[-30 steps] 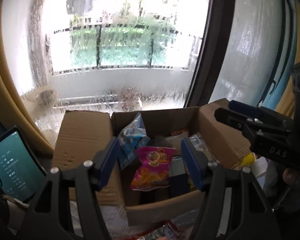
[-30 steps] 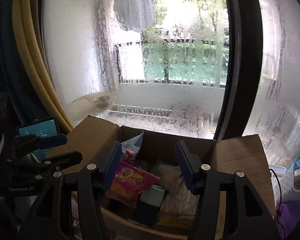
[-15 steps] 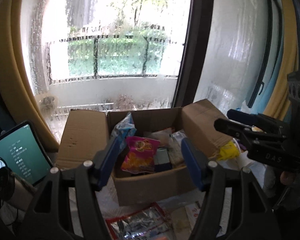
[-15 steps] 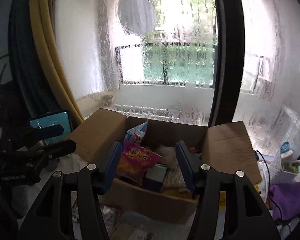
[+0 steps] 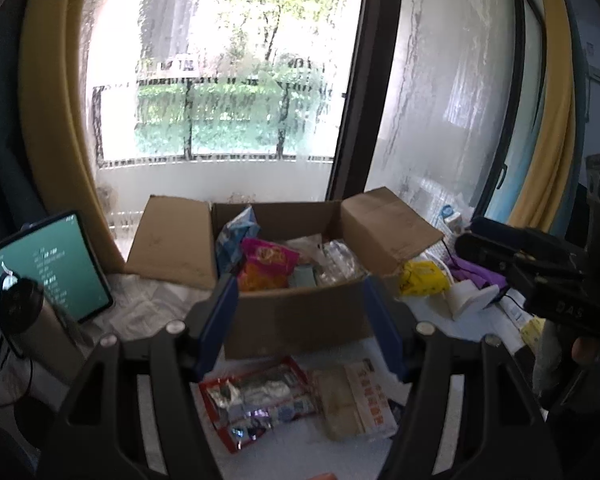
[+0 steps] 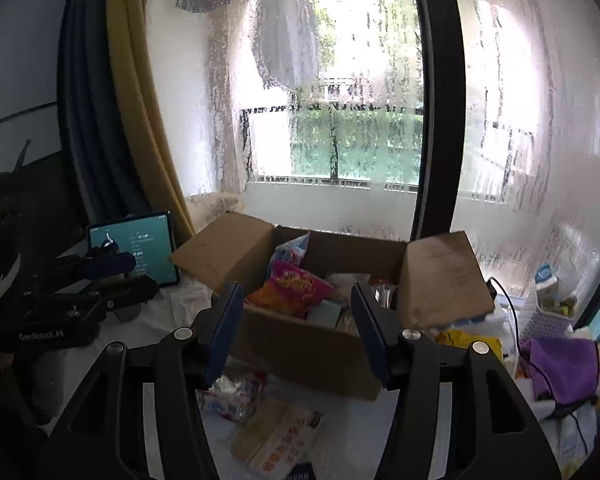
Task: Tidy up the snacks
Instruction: 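Withdraw both tools from the box back toward the remaining packets, then grasp the navy cracker box with the right gripper while the left grasps the whole wheat bread bag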
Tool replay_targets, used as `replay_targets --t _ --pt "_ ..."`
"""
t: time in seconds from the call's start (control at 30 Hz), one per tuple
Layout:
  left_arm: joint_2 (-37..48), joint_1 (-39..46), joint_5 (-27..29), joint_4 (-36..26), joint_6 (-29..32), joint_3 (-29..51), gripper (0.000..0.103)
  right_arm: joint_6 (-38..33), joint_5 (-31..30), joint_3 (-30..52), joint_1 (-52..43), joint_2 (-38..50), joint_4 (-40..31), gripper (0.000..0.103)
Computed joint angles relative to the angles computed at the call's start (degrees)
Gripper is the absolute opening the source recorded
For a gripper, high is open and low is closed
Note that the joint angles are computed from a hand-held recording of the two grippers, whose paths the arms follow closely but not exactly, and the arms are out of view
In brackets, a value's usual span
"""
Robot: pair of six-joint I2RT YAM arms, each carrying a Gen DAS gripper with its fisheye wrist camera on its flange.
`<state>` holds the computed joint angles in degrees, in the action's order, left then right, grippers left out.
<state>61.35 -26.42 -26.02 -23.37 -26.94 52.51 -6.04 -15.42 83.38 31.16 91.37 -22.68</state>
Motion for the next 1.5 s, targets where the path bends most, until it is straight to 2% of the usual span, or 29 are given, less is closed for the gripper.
replay_targets --t 0.23,0.37,0.5,0.83,1.0,1.13,1.23,1.3,1.33,1.37,1.4,1.5 --pt "-1.2 -6.8 -4.0 -0.3 -5.8 -5.6 0.066 -1.3 0.1 -11.3 -0.3 -7.4 2.7 0.059" --pt "-1.3 -9.2 -1.3 2.3 -10.0 -10.2 0.066 -2.9 1.4 -18.6 -0.4 -11.3 4.8 0.059" --pt "0.8 -14.5 -3.1 4.4 -15.1 -14.3 0.066 -4.5 0.6 -24.3 -1.9 -13.2 4.9 0.059" --pt "8.8 -22.3 -2.8 13.8 -31.2 -23.5 0.067 -6.7 -2.8 -35.3 -7.3 -9.7 7.5 0.059" --pt "12.3 -24.3 -2.5 16.9 -37.8 -26.4 0.067 -8.7 -0.8 -38.0 -5.6 -3.9 10.6 0.059" --pt "14.8 -24.3 -1.9 16.6 -39.2 -25.9 0.067 -8.9 -0.4 -35.7 -3.9 2.5 11.8 0.062" --pt "16.1 -23.5 -1.3 15.7 -39.1 -24.7 0.067 -9.2 -0.4 -33.5 -3.3 6.3 12.6 0.070" --pt "16.8 -22.7 -0.8 15.1 -38.7 -23.5 0.067 -9.8 -0.7 -31.8 -3.3 8.1 12.0 0.070" --pt "17.1 -22.2 -0.5 14.8 -38.3 -22.8 0.067 -10.7 -1.3 -31.4 -3.4 8.8 11.9 0.069" --pt "17.6 -21.8 -0.3 14.5 -37.9 -21.9 0.067 -11.4 -2.0 -31.6 -3.6 9.0 12.1 0.059" --pt "18.3 -21.3 -0.3 14.1 -37.1 -20.8 0.067 -11.9 -2.7 -31.9 -4.0 9.1 12.2 0.056" --pt "20.5 -20.1 -0.4 13.7 -34.8 -17.3 0.068 -13.1 -4.4 -33.7 -5.5 8.0 12.9 0.055"
